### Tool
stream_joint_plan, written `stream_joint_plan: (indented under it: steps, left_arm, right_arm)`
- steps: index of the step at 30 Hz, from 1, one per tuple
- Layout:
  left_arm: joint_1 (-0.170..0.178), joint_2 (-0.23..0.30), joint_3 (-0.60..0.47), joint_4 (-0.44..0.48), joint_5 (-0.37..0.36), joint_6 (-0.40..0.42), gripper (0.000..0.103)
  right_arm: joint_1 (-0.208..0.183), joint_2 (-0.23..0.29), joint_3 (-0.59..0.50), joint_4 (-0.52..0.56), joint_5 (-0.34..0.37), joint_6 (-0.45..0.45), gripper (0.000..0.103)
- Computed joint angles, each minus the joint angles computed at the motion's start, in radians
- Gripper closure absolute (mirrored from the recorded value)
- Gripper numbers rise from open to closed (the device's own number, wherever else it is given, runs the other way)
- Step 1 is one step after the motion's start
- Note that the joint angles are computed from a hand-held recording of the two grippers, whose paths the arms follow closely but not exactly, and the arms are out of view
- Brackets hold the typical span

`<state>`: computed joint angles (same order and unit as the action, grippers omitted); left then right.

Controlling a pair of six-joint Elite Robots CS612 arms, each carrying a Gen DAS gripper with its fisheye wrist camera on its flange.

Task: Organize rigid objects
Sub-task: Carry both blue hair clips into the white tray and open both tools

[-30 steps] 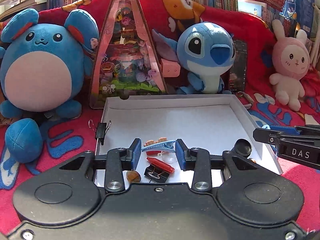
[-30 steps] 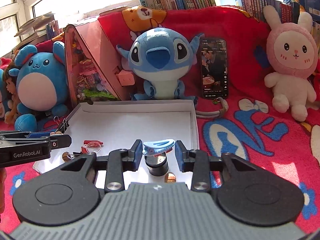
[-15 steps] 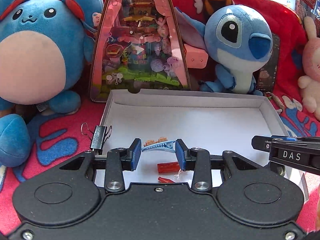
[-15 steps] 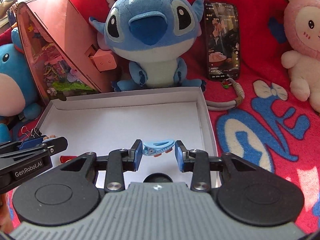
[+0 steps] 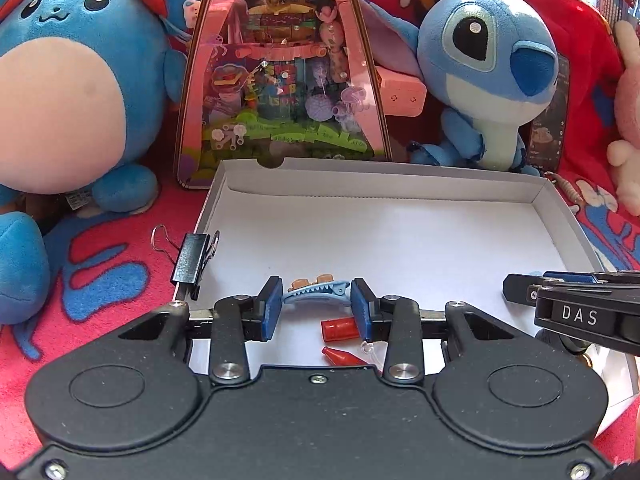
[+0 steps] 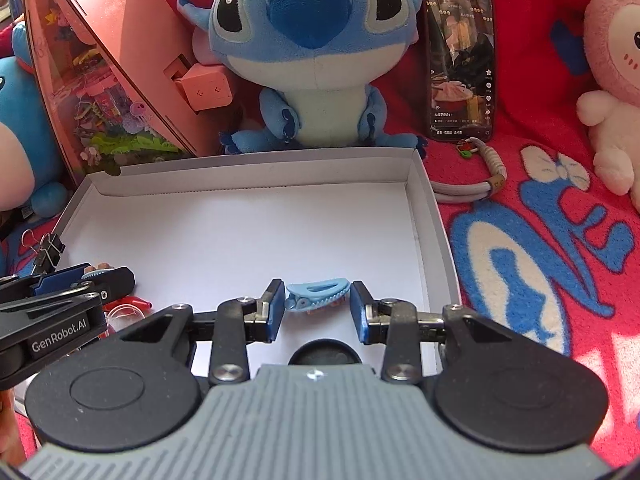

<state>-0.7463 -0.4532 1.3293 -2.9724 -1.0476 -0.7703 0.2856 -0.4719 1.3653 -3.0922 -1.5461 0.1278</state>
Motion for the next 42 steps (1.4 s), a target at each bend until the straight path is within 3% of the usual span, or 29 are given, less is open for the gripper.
stream_joint_plan:
  steps: [18, 24, 28, 32, 42]
  left_arm:
    - [-0.007, -0.003, 0.007, -0.011, 0.017, 0.012, 0.064]
    - [-0.015, -0.015, 0.024, -0.027, 0.049, 0.03, 0.051]
    - [-0.022, -0.025, 0.04, -0.046, 0.067, 0.036, 0.033]
    - [-0.03, -0.04, 0.061, -0.069, 0.077, 0.054, 0.021]
    - [-0.07, -0.083, 0.128, -0.146, 0.152, 0.16, 0.011]
  right_arm:
    - [0.0, -0.004, 0.013, -0.038, 0.006, -0.025, 0.058]
    - [-0.002, -0.011, 0.025, -0.06, 0.017, -0.028, 0.051]
    - [0.001, -0.018, 0.037, -0.086, 0.0, -0.04, 0.047]
    - [0.001, -0.032, 0.064, -0.14, -0.008, -0.065, 0.034]
    - [-0.001, -0.073, 0.148, -0.295, -0.032, -0.114, 0.014]
